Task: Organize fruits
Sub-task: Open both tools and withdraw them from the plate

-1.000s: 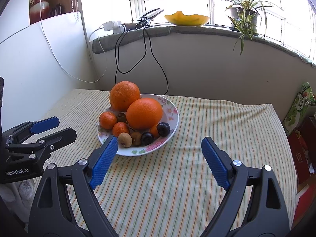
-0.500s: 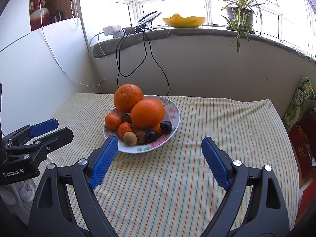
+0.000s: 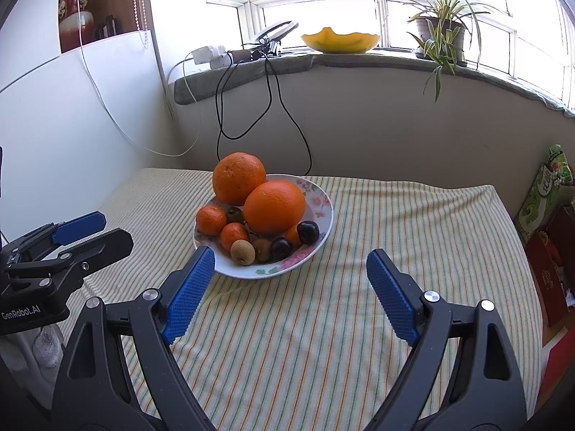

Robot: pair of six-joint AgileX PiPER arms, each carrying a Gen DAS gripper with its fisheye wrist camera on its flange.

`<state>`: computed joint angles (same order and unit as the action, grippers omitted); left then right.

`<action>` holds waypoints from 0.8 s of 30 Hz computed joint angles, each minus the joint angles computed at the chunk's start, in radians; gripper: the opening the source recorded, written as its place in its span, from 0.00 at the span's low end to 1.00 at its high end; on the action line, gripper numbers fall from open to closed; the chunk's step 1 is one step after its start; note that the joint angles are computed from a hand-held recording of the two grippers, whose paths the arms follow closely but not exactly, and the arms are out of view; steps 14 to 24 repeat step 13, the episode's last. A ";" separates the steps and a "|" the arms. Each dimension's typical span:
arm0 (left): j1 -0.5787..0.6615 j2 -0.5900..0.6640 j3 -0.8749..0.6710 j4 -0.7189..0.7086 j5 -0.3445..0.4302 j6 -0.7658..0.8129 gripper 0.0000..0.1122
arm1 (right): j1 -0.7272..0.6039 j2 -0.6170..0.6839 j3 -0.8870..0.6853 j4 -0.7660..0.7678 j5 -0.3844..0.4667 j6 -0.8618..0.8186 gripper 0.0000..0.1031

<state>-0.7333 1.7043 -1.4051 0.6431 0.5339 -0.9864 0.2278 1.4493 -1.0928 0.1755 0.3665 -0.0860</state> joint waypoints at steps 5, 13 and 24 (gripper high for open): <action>0.000 -0.001 0.000 0.002 0.002 -0.003 0.69 | 0.005 -0.002 0.002 -0.014 -0.001 0.013 0.86; 0.017 -0.010 0.022 0.017 -0.018 -0.014 0.69 | -0.003 0.007 0.000 -0.022 0.001 0.026 0.86; 0.017 -0.010 0.022 0.017 -0.018 -0.014 0.69 | -0.003 0.007 0.000 -0.022 0.001 0.026 0.86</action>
